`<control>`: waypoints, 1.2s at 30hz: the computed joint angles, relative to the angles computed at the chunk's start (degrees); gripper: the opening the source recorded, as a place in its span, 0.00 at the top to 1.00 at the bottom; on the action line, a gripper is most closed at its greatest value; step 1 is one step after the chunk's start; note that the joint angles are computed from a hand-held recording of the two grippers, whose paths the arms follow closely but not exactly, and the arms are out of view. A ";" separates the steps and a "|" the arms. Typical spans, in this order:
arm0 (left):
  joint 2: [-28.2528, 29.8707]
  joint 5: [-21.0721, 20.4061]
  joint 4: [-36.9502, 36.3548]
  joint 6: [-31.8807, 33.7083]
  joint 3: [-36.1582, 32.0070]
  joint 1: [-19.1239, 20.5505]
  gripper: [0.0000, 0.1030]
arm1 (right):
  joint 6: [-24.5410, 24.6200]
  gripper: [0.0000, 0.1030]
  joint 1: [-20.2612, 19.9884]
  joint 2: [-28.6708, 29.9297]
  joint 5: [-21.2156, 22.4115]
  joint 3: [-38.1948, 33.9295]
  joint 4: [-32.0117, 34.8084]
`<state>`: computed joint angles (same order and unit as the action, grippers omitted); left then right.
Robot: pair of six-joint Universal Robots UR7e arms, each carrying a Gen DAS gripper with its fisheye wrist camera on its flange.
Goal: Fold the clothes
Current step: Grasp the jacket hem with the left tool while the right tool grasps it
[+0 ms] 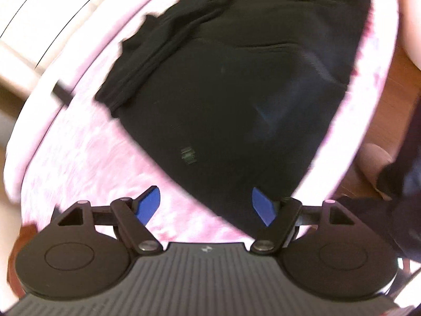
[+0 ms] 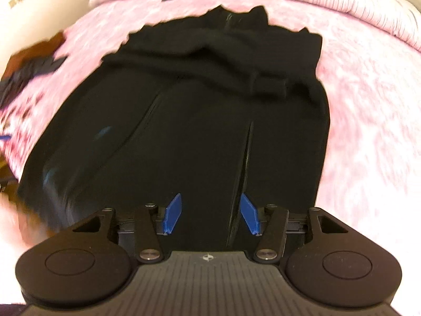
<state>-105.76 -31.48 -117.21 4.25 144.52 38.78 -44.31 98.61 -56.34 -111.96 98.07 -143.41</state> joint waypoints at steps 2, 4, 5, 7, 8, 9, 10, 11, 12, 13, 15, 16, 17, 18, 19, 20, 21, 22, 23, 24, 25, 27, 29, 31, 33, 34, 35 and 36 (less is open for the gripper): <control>-0.16 -1.78 -2.53 3.70 2.24 -1.74 0.28 | -2.21 0.46 0.01 -2.98 -0.38 3.98 -0.28; 0.12 -3.26 -4.57 6.73 4.19 -2.67 0.28 | -3.85 0.46 0.00 -4.87 -0.38 6.58 0.10; 0.60 -3.79 -5.38 7.84 5.07 -2.78 0.28 | -4.32 0.46 -0.03 -5.56 -0.23 7.44 0.60; 2.79 -2.91 -8.07 11.24 6.80 -2.10 0.28 | -4.66 0.46 -0.21 -6.34 -0.28 8.60 1.02; 4.15 -1.87 -9.38 12.99 7.36 -1.42 0.29 | -4.88 0.46 -0.28 -6.54 -0.34 8.97 1.03; 5.58 -0.57 -10.58 14.70 7.70 -0.58 0.32 | -5.12 0.46 -0.35 -6.68 -0.41 9.29 0.99; 6.24 0.62 -10.87 15.68 7.97 -0.18 0.33 | -5.62 0.46 -0.46 -6.81 -0.51 9.51 0.84; 6.49 1.72 -11.28 16.75 7.96 0.24 0.35 | -6.29 0.46 -0.53 -6.95 -0.61 9.76 0.64; 6.91 2.83 -12.40 18.33 7.79 0.88 0.36 | -7.24 0.45 -0.61 -7.09 -0.68 9.84 0.64; 6.95 3.16 -12.31 19.55 6.99 1.74 0.34 | -8.73 0.43 -0.74 -7.33 -0.88 10.15 0.43; 6.45 2.55 -11.54 22.31 5.11 3.39 0.36 | -11.30 0.42 -0.82 -7.55 -1.50 10.70 0.07; 6.22 2.17 -10.83 23.51 4.16 4.05 0.42 | -12.48 0.41 -0.86 -7.71 -1.75 11.04 -0.08; 5.98 1.53 -9.00 23.17 2.80 4.50 0.62 | -13.72 0.39 -1.00 -7.87 -1.84 11.26 -0.12; 5.81 0.72 -6.70 21.92 1.19 4.85 0.71 | -14.95 0.38 -1.06 -8.00 -1.84 11.46 -0.11; 5.73 -0.10 -4.50 20.69 -0.43 5.19 0.75 | -16.50 0.36 -1.08 -8.24 -1.76 11.83 -0.23; 5.84 -0.83 -3.33 20.03 -1.84 5.51 0.82 | -18.14 0.35 -1.09 -8.51 -1.66 12.26 -0.39; 6.07 -1.51 -2.86 19.76 -3.11 5.81 0.89 | -19.63 0.34 -1.09 -8.72 -1.56 12.64 -0.61; 6.38 -2.59 -2.34 18.60 -4.65 6.24 0.91 | -21.11 0.33 -1.11 -8.91 -1.49 13.10 -0.89; 6.89 -3.99 -2.36 16.77 -6.49 7.10 0.92 | -22.61 0.31 -1.12 -9.10 -1.42 13.58 -1.19; 7.53 -5.44 -2.72 14.84 -8.42 8.15 0.92 | -24.32 0.31 -1.14 -9.29 -1.37 14.16 -1.74; 8.18 -6.92 -3.05 12.83 -10.35 9.15 0.92 | -26.09 0.29 -1.17 -9.48 -1.32 14.76 -2.36; 9.56 -8.75 -5.06 8.47 -13.54 11.41 0.92 | -30.56 0.23 -1.27 -9.87 -1.06 16.38 -4.62; 10.81 -9.74 -7.46 5.87 -15.77 13.40 0.92 | -34.23 0.20 -1.52 -10.24 -0.35 17.50 -5.71; 12.19 -10.52 -9.60 4.07 -17.81 15.12 0.92 | -36.61 0.20 -1.79 -10.23 0.18 18.36 -6.60; 13.87 -11.03 -11.25 3.20 -19.76 16.52 0.92 | -38.01 0.20 -2.02 -9.92 0.29 18.95 -7.71; 14.71 -11.20 -12.02 3.00 -20.60 17.01 0.92 | -39.09 0.20 -2.16 -9.67 0.27 19.43 -8.95; 15.59 -11.33 -12.75 3.18 -21.49 17.46 0.92 | -40.56 0.20 -2.34 -9.43 0.16 19.99 -10.62; 16.38 -11.45 -13.37 3.21 -22.40 17.92 0.93 | -42.11 0.20 -2.52 -9.18 0.04 20.55 -12.38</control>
